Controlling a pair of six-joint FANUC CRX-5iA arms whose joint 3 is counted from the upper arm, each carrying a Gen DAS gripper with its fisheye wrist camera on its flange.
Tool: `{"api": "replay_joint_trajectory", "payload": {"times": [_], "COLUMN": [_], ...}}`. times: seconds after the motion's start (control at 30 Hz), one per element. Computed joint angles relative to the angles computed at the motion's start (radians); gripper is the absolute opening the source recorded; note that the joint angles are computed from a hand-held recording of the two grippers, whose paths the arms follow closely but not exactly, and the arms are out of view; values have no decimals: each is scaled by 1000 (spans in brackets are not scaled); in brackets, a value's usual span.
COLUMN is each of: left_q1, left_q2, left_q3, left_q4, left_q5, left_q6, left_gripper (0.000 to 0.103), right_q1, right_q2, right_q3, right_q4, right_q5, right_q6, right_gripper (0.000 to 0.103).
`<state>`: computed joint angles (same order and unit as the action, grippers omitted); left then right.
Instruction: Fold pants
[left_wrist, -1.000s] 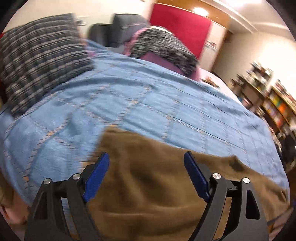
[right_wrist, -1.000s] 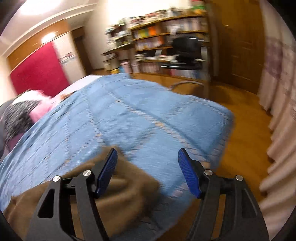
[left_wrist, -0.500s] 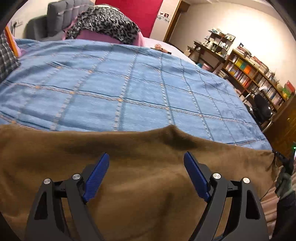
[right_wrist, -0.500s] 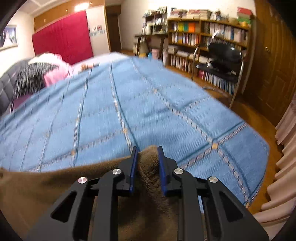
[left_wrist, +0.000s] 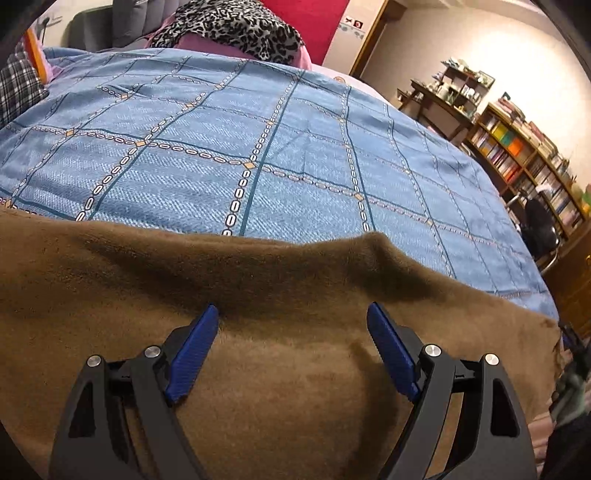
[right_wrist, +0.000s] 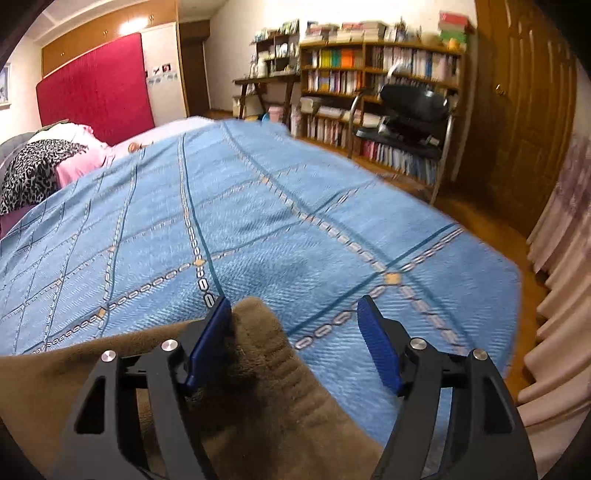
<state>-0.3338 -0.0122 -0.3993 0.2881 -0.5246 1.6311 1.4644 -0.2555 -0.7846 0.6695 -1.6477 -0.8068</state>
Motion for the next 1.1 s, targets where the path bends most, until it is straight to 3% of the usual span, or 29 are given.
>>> {"api": "replay_joint_trajectory", "payload": {"times": [0.07,0.17,0.3,0.53,0.63,0.7,0.87,1.1], "left_q1": [3,13,33,88,126,158,278,478], "left_q2": [-2,-25,-80,-212,-271,-318,-433,-514], "left_q3": [-5,-35,-95,-166,-209,-236,-277,-291], "left_q4": [16,64,139,100,120,129,115,52], "left_q5": [5,19,42,6,-9,-21,-60,-117], "left_q6": [-5,-34,-77,-75,-104,-119,-125,-120], "left_gripper": [82,82,83,83,83,83,83,86], "right_q1": [40,84,77,-123,-220,-261,-308,-313], "right_q2": [17,13,40,190,261,319,479,669], "right_q3": [31,49,83,187,250,314,518,791], "right_q4": [-20,-11,89,363,437,446,333,106], "right_q5": [-73,-85,50,563,789,891,1013,1033], "right_q6": [-25,-83,-36,136,164,217,472,791], "right_gripper": [72,72,72,72,72,72,72,72]}}
